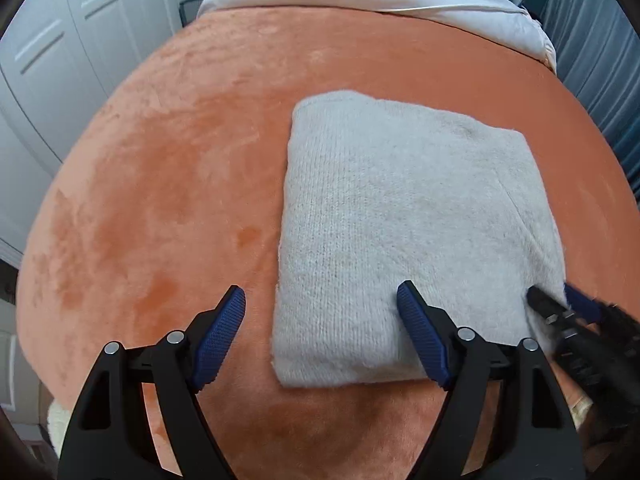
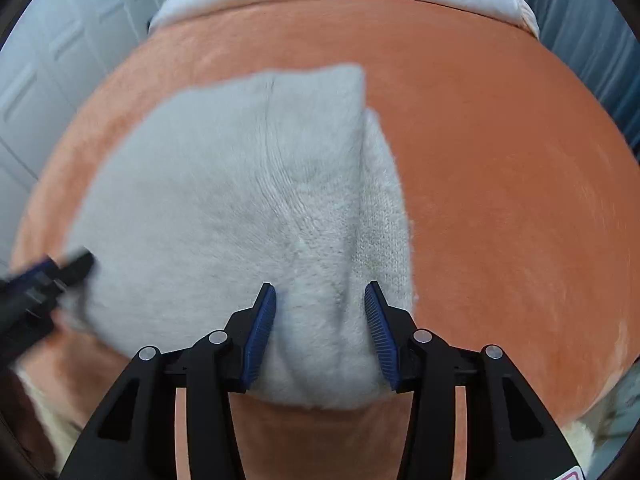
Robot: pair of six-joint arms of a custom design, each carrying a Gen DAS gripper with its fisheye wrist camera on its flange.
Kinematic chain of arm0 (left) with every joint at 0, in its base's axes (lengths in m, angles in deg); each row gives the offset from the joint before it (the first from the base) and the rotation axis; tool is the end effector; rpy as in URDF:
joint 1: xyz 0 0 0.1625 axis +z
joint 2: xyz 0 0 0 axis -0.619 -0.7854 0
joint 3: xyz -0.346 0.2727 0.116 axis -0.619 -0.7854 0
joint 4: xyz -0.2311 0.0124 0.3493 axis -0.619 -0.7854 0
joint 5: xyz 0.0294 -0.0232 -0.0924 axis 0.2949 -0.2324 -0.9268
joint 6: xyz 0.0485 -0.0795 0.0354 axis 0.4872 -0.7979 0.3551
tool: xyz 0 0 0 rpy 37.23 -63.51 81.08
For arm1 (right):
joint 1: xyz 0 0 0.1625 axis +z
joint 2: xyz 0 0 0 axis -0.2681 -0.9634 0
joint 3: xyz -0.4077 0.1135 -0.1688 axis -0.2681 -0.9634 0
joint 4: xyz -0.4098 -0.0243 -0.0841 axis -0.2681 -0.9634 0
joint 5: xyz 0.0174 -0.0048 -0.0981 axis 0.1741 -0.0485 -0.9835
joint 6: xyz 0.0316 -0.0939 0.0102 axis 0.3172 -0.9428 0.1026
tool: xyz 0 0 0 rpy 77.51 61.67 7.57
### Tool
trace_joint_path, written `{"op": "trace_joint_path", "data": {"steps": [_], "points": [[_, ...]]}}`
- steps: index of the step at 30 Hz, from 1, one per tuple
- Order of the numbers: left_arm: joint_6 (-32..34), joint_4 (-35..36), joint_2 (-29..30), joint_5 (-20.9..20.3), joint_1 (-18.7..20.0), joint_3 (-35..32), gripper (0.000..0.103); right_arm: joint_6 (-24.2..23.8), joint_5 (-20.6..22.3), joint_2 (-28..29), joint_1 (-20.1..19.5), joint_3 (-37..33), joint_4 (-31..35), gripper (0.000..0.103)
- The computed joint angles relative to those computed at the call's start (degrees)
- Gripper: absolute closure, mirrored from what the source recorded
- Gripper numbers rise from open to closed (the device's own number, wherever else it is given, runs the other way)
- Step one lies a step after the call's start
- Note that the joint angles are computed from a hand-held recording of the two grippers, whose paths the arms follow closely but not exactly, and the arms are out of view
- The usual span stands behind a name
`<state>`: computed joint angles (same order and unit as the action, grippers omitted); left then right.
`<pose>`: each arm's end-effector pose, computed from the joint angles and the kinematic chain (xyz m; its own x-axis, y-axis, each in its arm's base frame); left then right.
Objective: Fold small clothes
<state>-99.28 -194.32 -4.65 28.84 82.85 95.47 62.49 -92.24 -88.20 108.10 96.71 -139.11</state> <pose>-0.4702 -0.7548 0.0387 -0.7169 0.0791 -0.6927 0.3693 0.8858 -0.2811 0.1037 -0.6760 0.4208 -0.7988 0.1373 0.5857 -0.1561 0.8930 -0.4222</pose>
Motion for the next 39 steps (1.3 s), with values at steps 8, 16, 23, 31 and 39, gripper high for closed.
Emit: {"op": "trace_joint_path", "data": {"steps": [8,16,23,31,39], "points": [[-1.7,-3.2,-3.1,6.8,-3.3,7.1,0.010,4.0,-2.6,-7.1,1.5,9.8,-9.3,0.032],[-4.6,-3.9,-5.0,7.8,-5.1,13.0,0.008,2.3,-5.6,-10.8,1.7,17.0,-12.6,0.030],[-7.8,-4.1,-6.0,5.3,-5.7,15.4,0.008,0.6,-6.1,-11.4,3.0,19.4,-14.8,0.029],[-8.5,-3.6,-6.2,6.3,-6.4,16.2,0.008,0.0,-6.4,-12.1,3.4,20.6,-15.8,0.028],[-9.4,-2.3,-6.2,7.0,-6.8,16.1,0.006,0.1,-6.7,-12.3,3.5,20.9,-16.1,0.028]]}}
